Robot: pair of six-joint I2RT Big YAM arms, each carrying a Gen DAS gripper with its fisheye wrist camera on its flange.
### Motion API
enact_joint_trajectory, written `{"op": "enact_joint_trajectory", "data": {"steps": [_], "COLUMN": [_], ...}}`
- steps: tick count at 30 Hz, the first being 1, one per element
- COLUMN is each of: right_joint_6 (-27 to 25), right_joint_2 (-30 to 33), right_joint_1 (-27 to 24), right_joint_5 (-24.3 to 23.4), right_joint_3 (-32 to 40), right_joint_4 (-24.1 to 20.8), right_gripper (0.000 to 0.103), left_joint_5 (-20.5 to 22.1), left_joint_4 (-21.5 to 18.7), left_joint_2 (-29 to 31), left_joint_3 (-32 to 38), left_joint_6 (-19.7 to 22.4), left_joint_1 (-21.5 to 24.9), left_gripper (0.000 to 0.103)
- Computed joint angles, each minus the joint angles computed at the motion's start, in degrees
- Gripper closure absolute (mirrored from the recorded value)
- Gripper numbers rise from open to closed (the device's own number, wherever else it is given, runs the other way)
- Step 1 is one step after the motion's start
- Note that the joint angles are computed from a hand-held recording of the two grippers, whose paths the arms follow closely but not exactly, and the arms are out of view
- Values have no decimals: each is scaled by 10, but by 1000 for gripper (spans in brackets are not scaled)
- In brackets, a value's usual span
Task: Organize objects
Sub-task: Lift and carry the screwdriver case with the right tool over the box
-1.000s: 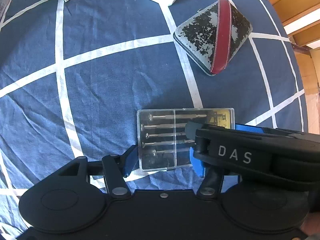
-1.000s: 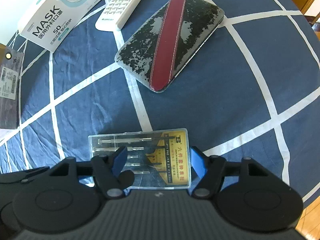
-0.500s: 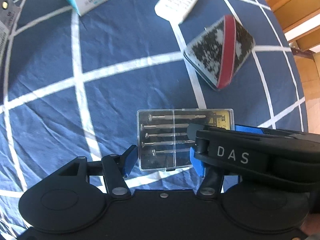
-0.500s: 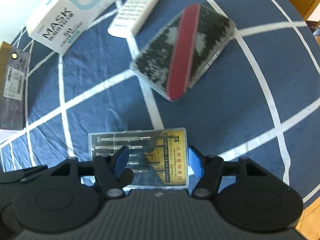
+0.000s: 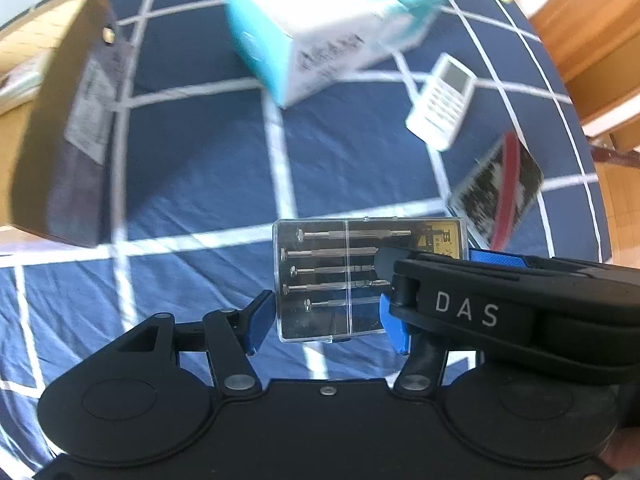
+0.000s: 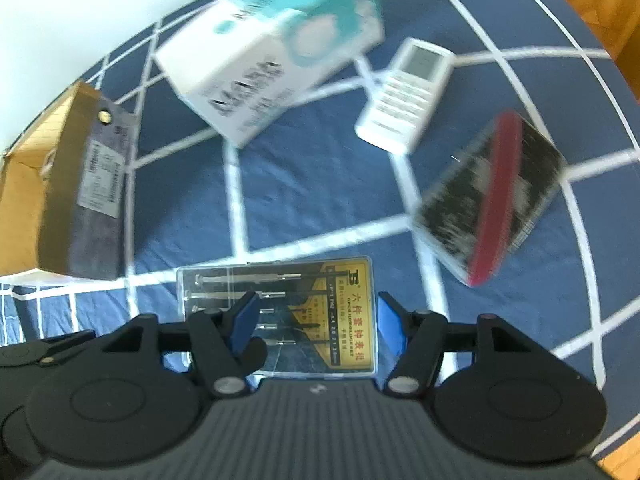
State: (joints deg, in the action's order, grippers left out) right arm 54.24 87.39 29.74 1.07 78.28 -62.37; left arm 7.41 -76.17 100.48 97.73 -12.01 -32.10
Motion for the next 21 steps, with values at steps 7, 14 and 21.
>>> {"op": "enact_joint_trajectory", "data": {"steps": [7,14,21], "right_joint_6": [-1,12,34], "right_joint_2": [74,146,221], "right_joint_1": [20,45,74], "right_joint_5": [12,32,63], "right_joint_3": [117,239,373], "right_joint_4": [-25,-61,-112], "right_gripper": [40,40,40], "left_joint_5": [-3,4,20], "left_joint_4": [-23,-38,-51], "left_joint_2": [8,8,8], "left_joint_3": [42,72,95], "left_joint_6": [39,94,149], "left_joint_1": [53,108,160], "left_gripper": [46,46,46]}}
